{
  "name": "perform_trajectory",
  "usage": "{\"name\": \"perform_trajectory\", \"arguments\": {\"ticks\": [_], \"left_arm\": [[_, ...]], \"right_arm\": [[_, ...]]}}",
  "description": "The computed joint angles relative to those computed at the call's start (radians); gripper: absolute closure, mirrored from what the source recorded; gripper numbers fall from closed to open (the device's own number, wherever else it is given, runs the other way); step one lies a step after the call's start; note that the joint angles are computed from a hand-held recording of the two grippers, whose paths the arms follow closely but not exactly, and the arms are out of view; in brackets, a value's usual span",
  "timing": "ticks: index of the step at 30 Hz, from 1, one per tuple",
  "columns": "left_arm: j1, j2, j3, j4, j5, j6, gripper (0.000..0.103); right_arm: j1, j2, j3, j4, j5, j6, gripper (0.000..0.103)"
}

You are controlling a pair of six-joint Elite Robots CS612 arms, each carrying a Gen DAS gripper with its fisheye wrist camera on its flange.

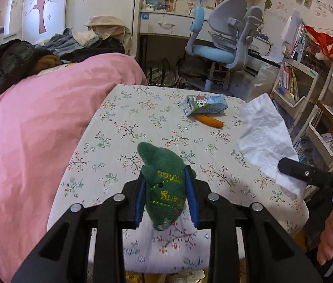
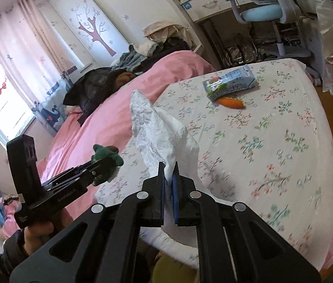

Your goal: Collect trash

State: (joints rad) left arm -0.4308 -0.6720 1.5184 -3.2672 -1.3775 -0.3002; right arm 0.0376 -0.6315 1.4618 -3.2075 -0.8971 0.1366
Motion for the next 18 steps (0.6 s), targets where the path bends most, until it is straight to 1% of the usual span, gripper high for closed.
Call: {"name": "perform_trajectory", "arguments": {"ticks": [4, 8, 12, 15, 18], "left_arm": [[-0.007, -0.010, 0.027, -0.035, 0.020, 0.012, 0.072], [-0.010, -0.016, 0.050, -0.057, 0.025, 0.009, 0.072], [-0.016, -0.020, 0.064, -0.082, 0.034, 0.017, 0.072], [-0.021, -0.020, 0.068, -0.096, 0.046, 0.032, 0.072], [-0.022, -0.018, 0.068, -0.099, 0.048, 0.037, 0.072]], "right_arm": [[0.012, -0.023, 0.047, -0.037, -0.006, -0.016, 0.097], [0.017, -0.035, 0.079, -0.078, -0.002, -0.023, 0.097], [0.022, -0.044, 0.098, -0.097, -0.010, -0.030, 0.097], [0.023, -0.044, 0.106, -0.117, -0.019, -0.051, 0.097], [0.020, -0.038, 0.108, -0.124, -0.024, -0.030, 0.097]]}}
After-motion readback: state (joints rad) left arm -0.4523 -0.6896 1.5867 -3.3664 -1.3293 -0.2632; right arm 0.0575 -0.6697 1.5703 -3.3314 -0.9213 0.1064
